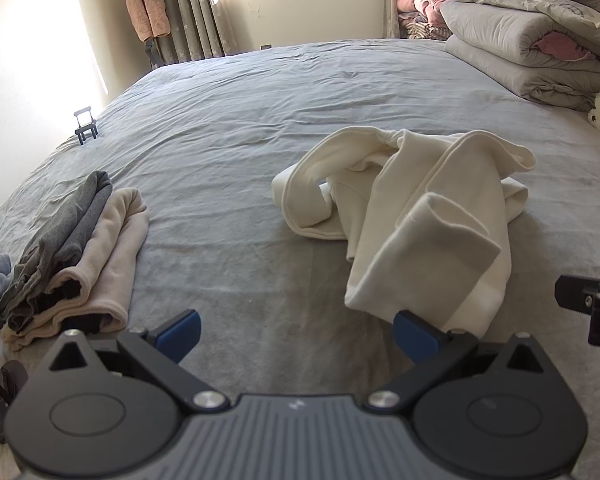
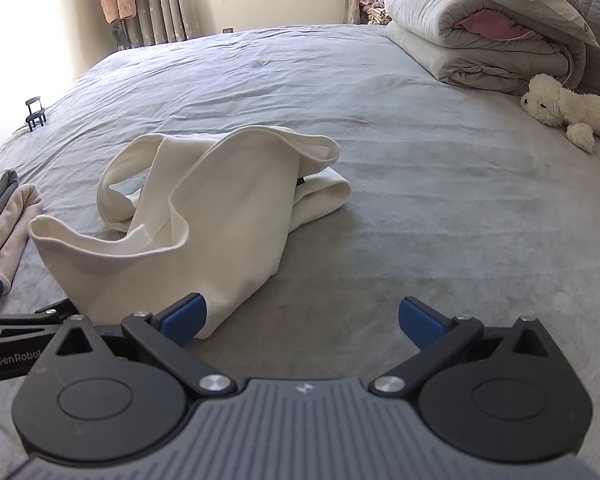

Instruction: Fold clothes

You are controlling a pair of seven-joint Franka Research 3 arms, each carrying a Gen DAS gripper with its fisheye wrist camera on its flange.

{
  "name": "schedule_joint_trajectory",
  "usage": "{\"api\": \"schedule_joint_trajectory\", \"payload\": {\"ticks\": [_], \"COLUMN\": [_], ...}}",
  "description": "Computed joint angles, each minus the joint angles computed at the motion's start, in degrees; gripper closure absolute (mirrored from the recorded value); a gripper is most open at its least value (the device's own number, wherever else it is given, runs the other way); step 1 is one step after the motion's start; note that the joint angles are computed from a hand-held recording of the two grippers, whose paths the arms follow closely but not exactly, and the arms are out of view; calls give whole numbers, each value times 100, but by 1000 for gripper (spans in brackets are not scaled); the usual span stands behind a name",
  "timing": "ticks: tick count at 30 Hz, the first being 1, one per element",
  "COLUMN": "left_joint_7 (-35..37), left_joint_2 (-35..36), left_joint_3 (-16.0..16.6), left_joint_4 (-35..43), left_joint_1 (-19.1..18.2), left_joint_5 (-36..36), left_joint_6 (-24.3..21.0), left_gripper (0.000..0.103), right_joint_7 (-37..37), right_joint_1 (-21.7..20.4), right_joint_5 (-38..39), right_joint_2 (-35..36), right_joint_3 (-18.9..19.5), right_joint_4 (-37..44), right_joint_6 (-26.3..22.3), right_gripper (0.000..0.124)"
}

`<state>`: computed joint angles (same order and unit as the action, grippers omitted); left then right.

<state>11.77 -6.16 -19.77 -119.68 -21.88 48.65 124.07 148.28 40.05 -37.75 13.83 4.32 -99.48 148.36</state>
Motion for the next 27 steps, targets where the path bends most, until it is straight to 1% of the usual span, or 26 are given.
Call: {"api": "schedule_joint_trajectory", "payload": {"ticks": [27], "left_joint_7": [2], "left_joint_2": [17], "left_joint_3": [13], "left_joint_4": [8], "left_joint_1": [-7], "left_joint_5": [-5], "left_joint_6": [-33], "left_gripper": [0], "right_joint_7": [-139], "right_joint_1": [-9], "right_joint_5": [109], "right_joint_2": [-6], "right_joint_3": [9], "right_joint_4": [-12], "right_joint_6": [0], "right_gripper": [21]}}
